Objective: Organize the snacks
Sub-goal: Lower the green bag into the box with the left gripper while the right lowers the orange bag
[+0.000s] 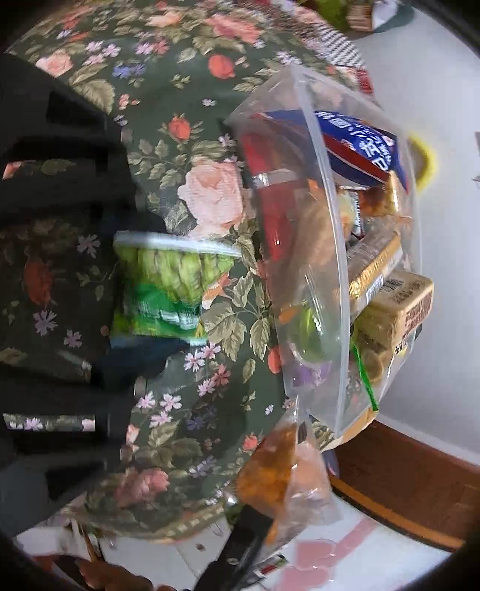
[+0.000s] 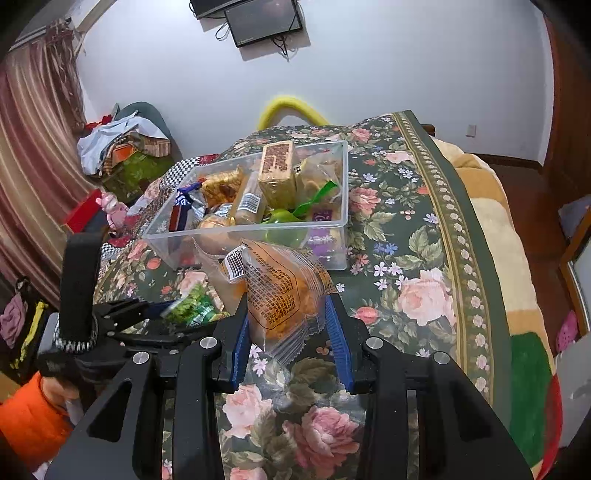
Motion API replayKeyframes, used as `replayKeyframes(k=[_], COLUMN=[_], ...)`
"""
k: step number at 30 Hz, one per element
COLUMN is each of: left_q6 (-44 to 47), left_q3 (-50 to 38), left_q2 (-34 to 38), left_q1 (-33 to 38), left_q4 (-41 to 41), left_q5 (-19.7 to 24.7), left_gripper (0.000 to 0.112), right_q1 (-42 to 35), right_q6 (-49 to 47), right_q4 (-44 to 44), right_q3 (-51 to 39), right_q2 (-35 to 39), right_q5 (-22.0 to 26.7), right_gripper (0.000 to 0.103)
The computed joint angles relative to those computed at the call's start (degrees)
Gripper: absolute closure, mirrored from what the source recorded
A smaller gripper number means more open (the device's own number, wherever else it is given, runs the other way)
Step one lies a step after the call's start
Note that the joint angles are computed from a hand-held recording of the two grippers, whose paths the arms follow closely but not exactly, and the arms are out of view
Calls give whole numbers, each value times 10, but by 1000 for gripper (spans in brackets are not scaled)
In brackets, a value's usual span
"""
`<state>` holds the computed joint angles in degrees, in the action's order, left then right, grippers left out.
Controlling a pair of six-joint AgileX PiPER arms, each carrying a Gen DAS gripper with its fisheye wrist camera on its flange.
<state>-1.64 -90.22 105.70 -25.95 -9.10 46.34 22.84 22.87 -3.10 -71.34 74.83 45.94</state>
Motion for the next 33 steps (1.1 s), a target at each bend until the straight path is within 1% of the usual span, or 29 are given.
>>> replayKeyframes(k=[2, 5, 6, 7, 8, 15, 19, 24, 29, 33], left_q6=[5, -2, 5, 7, 12, 19, 14, 16, 20, 16], left_q3=[13, 29, 27, 29, 30, 21, -22, -92, -176, -266], left_q2=[-7, -24, -31, -36, -40, -81, -85, -60, -10, 49], left_q1=[0, -6, 0, 0, 3, 16, 24, 43, 58, 69], left_q4=[-6, 6, 4, 4, 1, -4, 7, 12, 16, 19], left_q5=[-17, -31, -26, -28, -27, -28, -17, -4, 12, 47], left_gripper=[73, 78, 81, 88, 89, 90, 90, 90, 90, 90], right_q1=[-1, -2, -2, -4, -2, 14, 28, 37, 36, 34], right_q6=[-1, -4, -6, -9, -8, 1, 8, 1, -17, -23], right_q4=[2, 6, 10, 12, 9, -6, -26, -36, -32, -32], right_q3=[1, 2, 0, -1, -4, -38, -74, -135, -204, -253], right_q2=[2, 3, 5, 6, 7, 21, 42, 80, 131, 169], right_q5=[-1, -2, -2, -2, -1, -4, -2, -3, -3, 2], right_gripper=[68, 68, 68, 68, 68, 68, 68, 68, 68, 68])
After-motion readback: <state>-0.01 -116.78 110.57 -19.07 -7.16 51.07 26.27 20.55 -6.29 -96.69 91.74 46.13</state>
